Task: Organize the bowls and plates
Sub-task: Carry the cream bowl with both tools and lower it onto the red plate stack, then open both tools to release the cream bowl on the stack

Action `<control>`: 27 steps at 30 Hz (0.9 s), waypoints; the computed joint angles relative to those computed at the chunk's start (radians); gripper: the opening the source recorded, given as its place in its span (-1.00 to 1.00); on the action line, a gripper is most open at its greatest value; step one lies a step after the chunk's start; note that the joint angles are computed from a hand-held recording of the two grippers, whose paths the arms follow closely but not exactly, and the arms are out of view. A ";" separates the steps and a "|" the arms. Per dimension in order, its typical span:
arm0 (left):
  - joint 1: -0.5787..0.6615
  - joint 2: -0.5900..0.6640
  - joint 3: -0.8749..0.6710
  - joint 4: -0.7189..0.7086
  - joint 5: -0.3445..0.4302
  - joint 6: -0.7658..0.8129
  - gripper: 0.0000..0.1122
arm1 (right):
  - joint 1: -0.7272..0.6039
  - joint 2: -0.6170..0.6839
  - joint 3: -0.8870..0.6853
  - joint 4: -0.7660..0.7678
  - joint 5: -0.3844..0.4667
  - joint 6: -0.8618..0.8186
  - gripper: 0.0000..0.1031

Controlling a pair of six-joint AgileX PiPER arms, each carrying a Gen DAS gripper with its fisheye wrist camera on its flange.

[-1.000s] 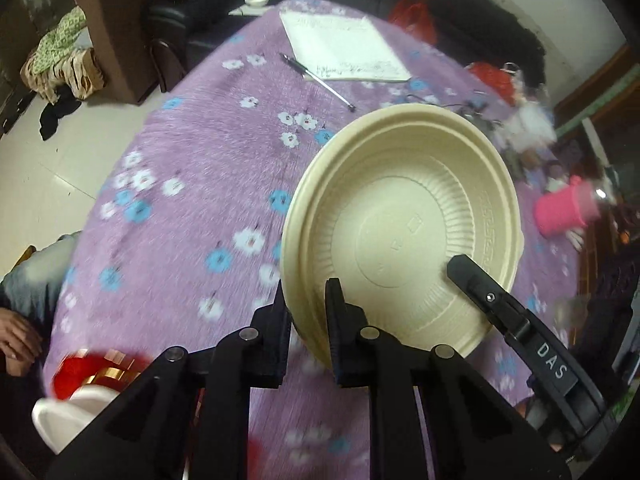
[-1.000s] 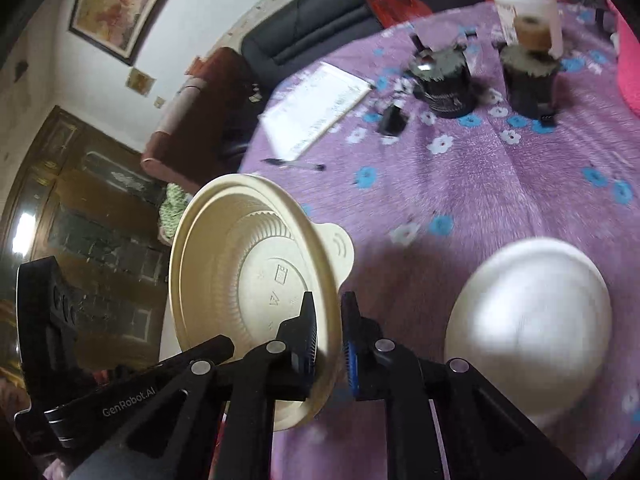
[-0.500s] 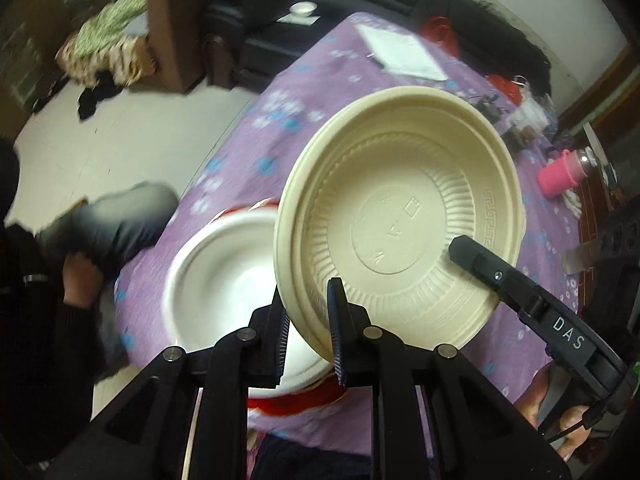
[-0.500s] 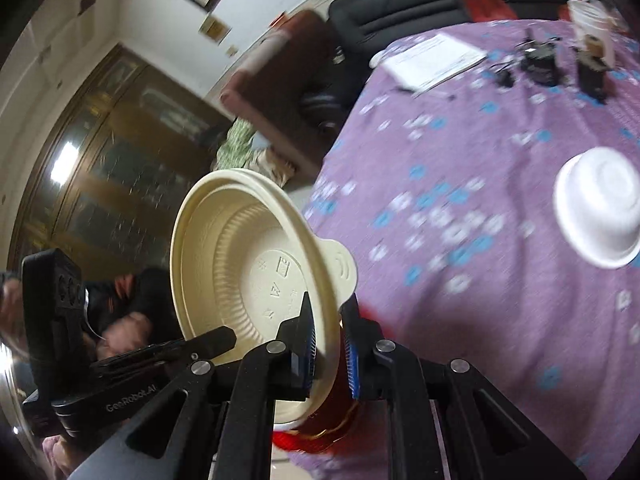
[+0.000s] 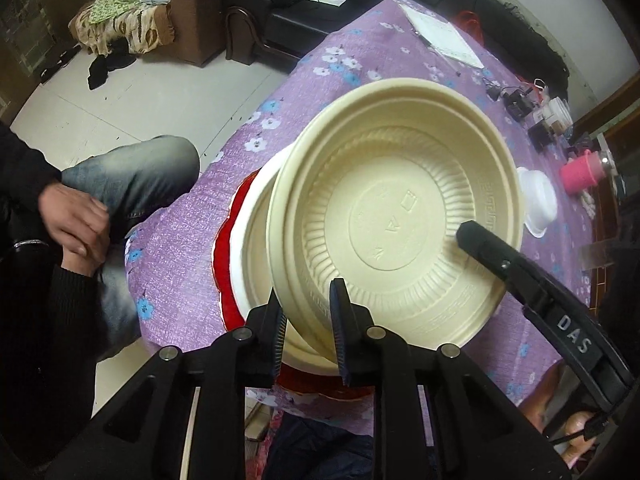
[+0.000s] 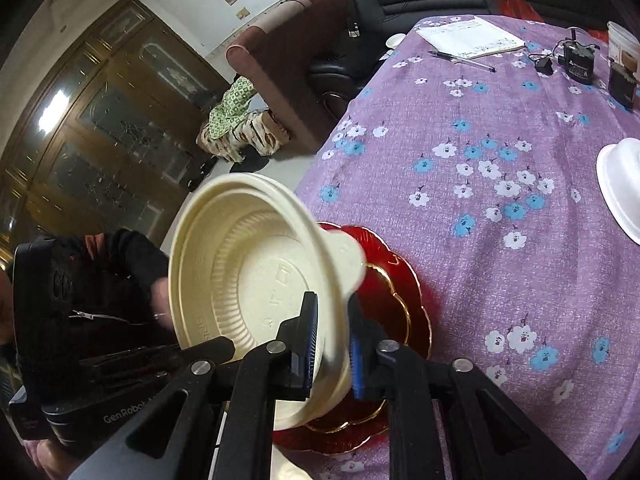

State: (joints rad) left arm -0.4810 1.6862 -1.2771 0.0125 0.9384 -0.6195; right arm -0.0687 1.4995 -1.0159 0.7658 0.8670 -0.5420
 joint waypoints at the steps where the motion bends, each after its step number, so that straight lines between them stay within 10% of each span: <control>1: 0.003 0.003 0.009 -0.005 -0.010 0.001 -0.66 | 0.012 -0.008 0.012 -0.007 -0.019 0.003 -0.69; 12: -0.144 -0.107 0.165 0.349 -0.073 -0.278 -0.65 | 0.003 -0.187 0.148 0.087 -0.139 -0.184 -0.12; 17: -0.275 -0.189 0.272 0.642 -0.065 -0.569 -0.13 | -0.184 -0.263 0.231 0.324 -0.062 -0.504 -0.05; 27: -0.601 -0.209 0.240 1.018 0.215 -0.920 -0.02 | -0.881 -0.086 0.195 0.510 0.314 -0.871 0.19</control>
